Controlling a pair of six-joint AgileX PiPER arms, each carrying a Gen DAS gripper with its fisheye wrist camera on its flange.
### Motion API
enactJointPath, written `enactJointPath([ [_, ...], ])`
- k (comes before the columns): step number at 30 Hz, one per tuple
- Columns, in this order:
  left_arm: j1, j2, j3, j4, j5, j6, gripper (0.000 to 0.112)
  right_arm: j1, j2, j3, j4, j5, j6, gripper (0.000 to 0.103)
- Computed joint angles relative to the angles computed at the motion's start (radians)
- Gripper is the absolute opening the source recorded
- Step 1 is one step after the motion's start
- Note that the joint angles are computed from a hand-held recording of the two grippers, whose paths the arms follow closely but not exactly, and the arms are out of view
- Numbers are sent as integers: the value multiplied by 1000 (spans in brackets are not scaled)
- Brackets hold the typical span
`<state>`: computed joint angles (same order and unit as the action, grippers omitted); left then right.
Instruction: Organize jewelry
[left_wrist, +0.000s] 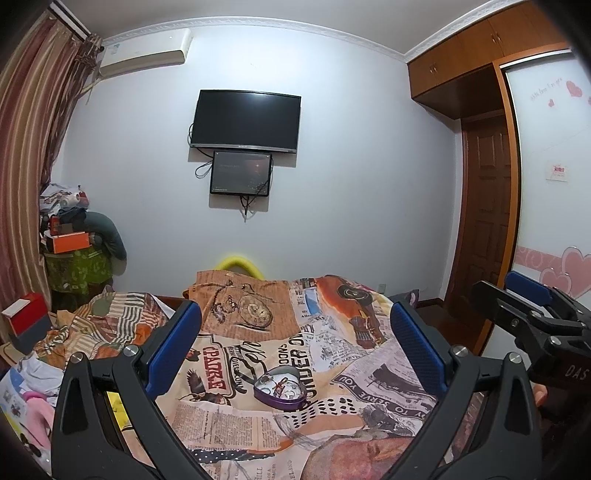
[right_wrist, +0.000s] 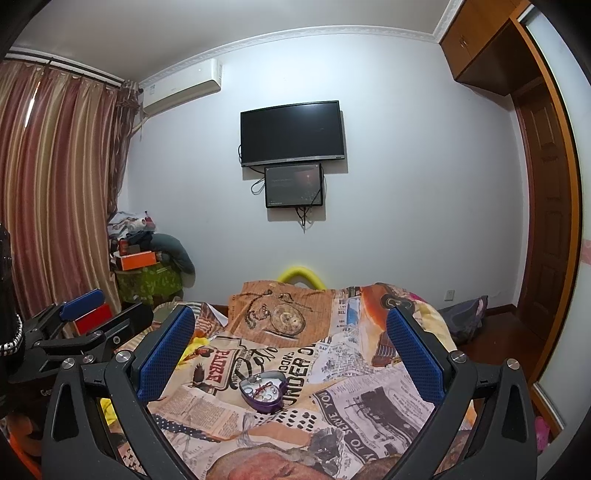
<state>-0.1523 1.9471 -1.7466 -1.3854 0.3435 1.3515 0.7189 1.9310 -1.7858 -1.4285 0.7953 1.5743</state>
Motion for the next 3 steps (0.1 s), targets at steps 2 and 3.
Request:
enactJointPath([
  [2,0,4,-6,19,5,-20,103,-3,3,-1,8,-2,-2,103],
  [3,0,8,-11,30,8,-30,103,-6,3,0,10,-6,-3,103],
])
